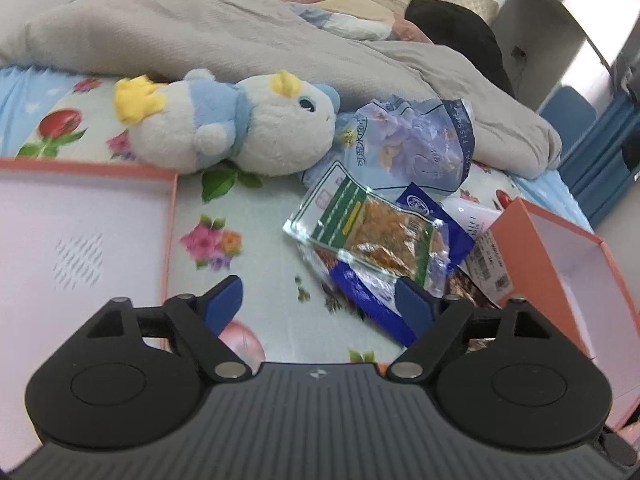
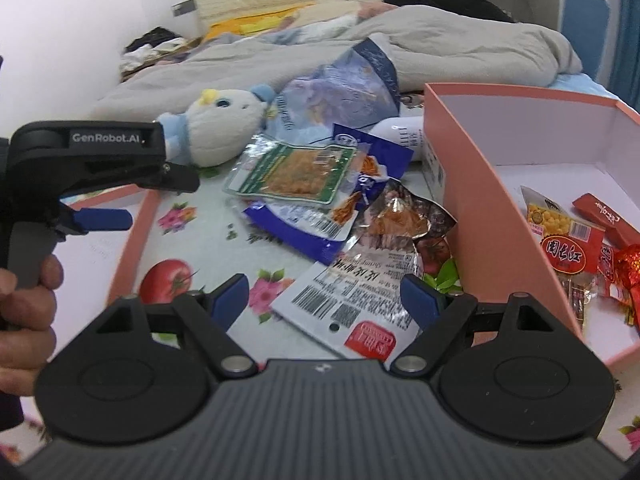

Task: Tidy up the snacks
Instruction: 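Move the left tool to the green-label packet while the right tool approaches the brown packet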

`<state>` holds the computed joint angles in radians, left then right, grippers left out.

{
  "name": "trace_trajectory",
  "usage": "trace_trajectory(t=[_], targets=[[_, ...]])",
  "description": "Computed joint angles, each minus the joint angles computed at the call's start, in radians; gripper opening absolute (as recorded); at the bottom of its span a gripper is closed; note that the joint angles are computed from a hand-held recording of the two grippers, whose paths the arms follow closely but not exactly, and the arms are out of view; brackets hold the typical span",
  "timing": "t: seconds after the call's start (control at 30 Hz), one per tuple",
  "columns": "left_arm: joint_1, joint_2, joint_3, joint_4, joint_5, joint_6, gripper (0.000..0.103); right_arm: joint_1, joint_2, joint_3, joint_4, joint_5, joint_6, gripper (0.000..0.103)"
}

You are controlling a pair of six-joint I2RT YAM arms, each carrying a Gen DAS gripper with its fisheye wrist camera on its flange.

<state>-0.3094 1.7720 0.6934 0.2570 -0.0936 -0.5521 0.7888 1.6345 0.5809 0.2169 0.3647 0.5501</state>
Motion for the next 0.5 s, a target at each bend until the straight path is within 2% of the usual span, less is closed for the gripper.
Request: trace_trajectory(t=[0.1,0.2,0.33,0.43,0.5], targets=[[0.040,0.083,0.068,0.011,0.056,0.072,0.077,-0.015,0.062,0.052,-0.019,0.029,0.020,0.084],[0.071,0.165,0.133,0.031,0.120,0.143,0.077,-0.030,0.121,0.101,-0.026,0.060,0.033,0.084],[0.082,0.257,0.224,0.021,0.130,0.231,0.077,-0.042,0.220,0.180,-0.036,0.103,0.017,0.084],[0.093,0.312,0.283,0.019,0.147,0.285,0.077,-0.067,0.264,0.219,-0.052,0.086,0.053,0.084],[0.104,0.351,0.330,0.007,0.162,0.310,0.078,-0.064,0.290,0.240,-0.055,0.121,0.044,0.084]])
